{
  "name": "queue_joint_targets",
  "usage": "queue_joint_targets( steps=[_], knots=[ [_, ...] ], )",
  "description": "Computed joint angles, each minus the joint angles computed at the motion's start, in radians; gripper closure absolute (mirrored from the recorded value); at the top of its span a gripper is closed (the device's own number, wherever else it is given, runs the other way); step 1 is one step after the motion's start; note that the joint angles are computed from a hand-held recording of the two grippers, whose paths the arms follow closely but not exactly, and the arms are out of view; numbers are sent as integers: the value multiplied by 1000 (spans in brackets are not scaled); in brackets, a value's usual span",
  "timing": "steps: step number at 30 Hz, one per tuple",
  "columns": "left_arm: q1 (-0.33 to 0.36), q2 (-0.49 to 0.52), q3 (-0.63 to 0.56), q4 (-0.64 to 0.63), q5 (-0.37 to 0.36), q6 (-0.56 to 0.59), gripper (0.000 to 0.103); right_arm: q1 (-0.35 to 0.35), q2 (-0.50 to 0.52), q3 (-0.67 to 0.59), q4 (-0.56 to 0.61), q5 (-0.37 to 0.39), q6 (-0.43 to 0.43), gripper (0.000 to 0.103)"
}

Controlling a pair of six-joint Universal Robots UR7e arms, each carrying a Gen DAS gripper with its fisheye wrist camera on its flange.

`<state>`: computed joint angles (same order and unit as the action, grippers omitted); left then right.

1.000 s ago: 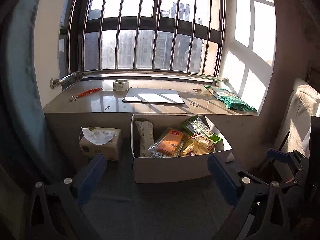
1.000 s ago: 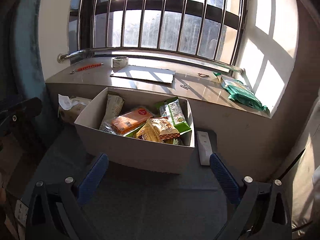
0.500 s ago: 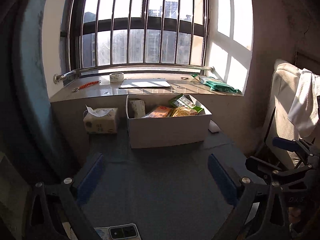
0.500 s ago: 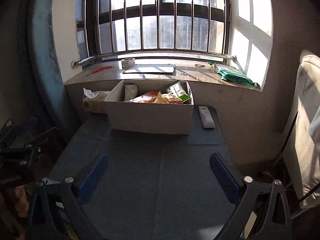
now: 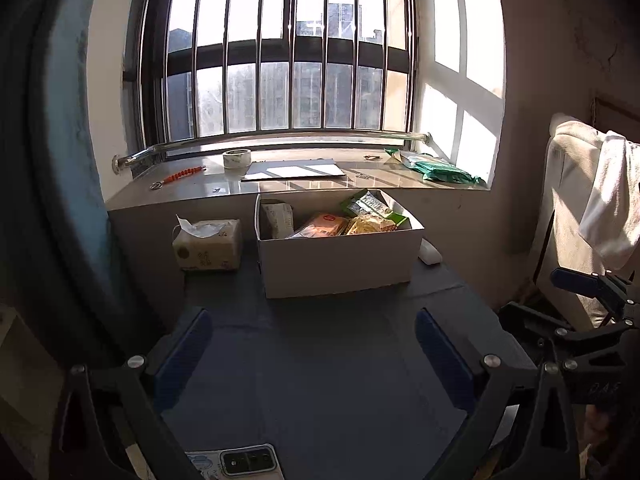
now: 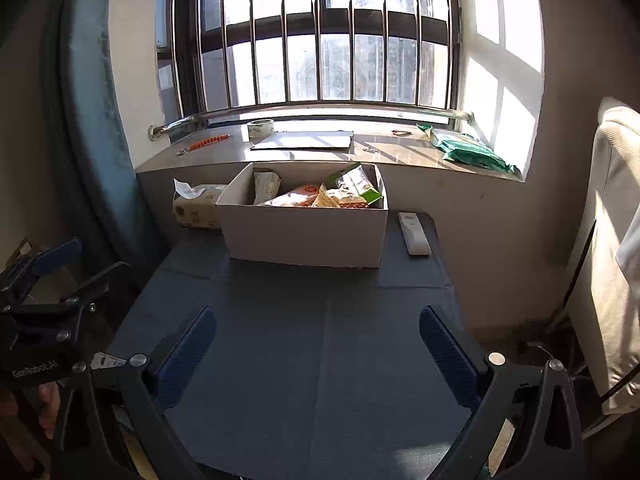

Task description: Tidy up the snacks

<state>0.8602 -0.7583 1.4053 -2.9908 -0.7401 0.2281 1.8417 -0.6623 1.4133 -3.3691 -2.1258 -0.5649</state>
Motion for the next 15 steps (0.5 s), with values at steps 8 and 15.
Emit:
queue_joint_targets(
  steps=[8, 15],
  knots=[
    [4, -3, 4, 19, -15, -26, 0, -1, -4, 4, -4, 1, 4, 0],
    [5, -5, 4, 28, -19, -41, 0, -3, -4, 2, 7, 1, 8, 0]
  ],
)
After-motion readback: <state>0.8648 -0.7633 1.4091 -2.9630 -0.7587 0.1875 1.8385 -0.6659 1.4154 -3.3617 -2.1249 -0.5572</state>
